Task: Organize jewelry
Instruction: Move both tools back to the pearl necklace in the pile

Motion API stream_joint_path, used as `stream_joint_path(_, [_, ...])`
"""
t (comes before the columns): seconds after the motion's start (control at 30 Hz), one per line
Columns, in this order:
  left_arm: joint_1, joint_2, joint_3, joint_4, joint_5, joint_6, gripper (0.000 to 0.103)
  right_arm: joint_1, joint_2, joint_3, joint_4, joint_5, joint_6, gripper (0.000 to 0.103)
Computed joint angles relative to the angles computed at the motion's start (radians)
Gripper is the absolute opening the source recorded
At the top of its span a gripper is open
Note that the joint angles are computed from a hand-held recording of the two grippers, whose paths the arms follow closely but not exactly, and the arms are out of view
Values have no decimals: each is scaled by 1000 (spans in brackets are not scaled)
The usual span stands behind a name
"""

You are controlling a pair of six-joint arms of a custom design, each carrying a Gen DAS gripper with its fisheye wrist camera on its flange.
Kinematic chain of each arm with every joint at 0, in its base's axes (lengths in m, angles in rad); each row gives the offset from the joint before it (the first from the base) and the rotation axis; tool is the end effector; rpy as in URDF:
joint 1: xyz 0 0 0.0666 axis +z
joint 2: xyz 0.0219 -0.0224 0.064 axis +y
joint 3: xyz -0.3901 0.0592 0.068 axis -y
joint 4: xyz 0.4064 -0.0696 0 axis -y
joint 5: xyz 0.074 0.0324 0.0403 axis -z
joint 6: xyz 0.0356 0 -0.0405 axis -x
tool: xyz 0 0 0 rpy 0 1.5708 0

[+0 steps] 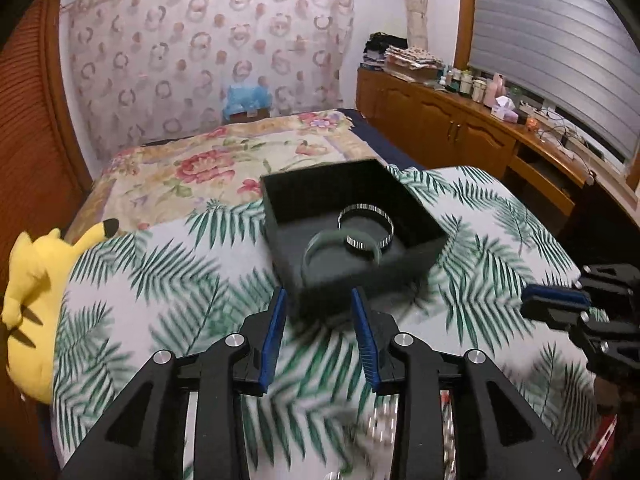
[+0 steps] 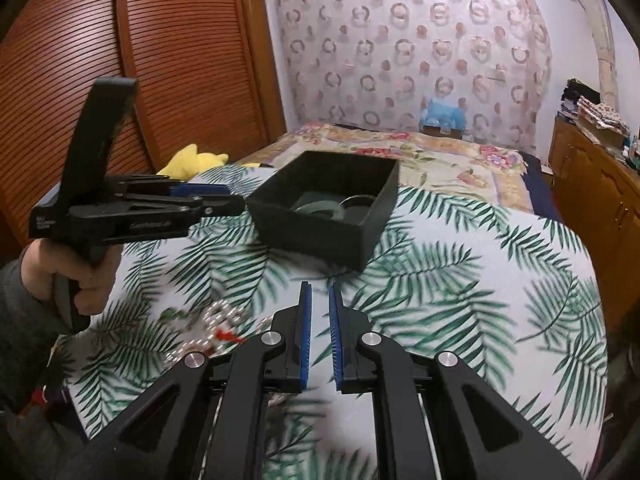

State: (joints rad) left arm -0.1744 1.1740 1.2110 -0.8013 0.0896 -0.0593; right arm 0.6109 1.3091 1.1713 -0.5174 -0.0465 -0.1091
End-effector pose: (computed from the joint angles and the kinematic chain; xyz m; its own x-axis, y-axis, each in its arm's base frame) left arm 0.4119 -0.0762 0.4558 -0.6663 0.1773 -0.7243 0.2764 0.9609 -0.0190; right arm 0.3892 0.2740 0.4023 -0.5618 -0.2606 -0.7851 -0.5452 0.8304 0.1145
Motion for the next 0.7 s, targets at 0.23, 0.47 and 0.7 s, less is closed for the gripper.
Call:
stream_joint_path(0.23, [31, -112, -111, -10, 22, 3, 44, 56, -13, -25, -17, 51, 11, 12])
stream_joint_path(0.47, [60, -185, -195, -18, 33, 17, 55, 52, 14, -18, -72, 41, 35, 18])
stream_joint_path(0.7, [65, -230, -244, -7, 24, 18, 60, 31, 20, -28, -104, -2, 2, 18])
